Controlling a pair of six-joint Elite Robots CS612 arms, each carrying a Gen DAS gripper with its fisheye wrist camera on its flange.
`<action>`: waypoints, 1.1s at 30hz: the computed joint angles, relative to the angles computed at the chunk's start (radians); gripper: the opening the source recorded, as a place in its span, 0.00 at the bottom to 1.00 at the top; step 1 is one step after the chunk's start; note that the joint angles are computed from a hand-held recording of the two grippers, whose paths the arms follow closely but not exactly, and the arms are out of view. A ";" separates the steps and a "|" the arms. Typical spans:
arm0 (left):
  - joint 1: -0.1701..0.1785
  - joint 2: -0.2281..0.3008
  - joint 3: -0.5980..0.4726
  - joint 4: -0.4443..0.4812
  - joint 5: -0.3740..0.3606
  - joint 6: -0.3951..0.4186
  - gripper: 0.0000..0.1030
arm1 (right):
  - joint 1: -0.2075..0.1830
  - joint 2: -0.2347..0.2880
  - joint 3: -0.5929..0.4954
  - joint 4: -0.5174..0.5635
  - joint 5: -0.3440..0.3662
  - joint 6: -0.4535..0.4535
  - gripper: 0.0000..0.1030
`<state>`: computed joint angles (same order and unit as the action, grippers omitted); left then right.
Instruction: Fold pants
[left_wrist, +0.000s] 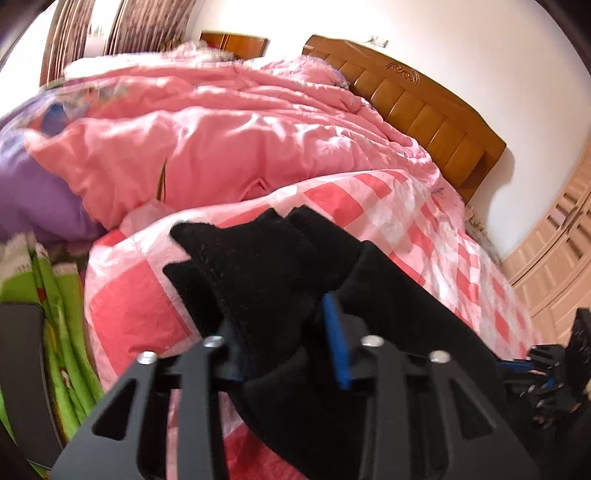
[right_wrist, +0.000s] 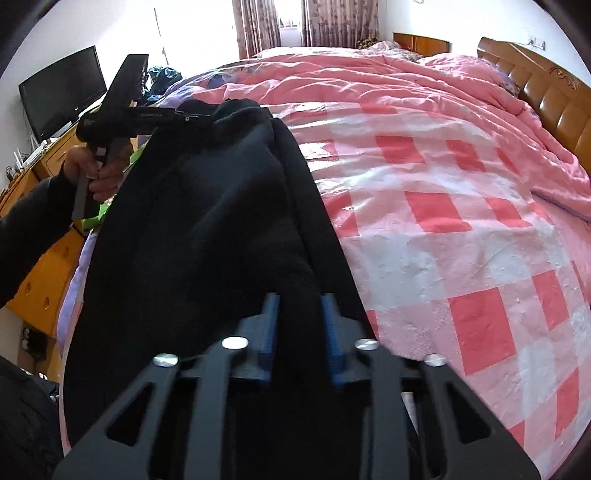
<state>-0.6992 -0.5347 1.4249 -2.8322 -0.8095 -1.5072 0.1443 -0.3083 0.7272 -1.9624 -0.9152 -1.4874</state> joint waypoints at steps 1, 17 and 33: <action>-0.006 -0.002 -0.007 0.030 0.027 -0.004 0.23 | -0.003 -0.010 0.026 -0.038 0.016 -0.001 0.20; 0.005 0.007 -0.087 0.286 0.069 -0.076 0.19 | 0.002 -0.002 0.061 -0.273 -0.010 0.220 0.23; -0.047 -0.016 -0.070 0.273 0.163 0.012 0.83 | -0.046 -0.212 0.422 -0.305 0.045 0.116 0.85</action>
<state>-0.7467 -0.5503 1.3550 -2.5590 -0.6469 -1.4955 0.0983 -0.5199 1.1489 -2.2670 -0.8700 -1.3713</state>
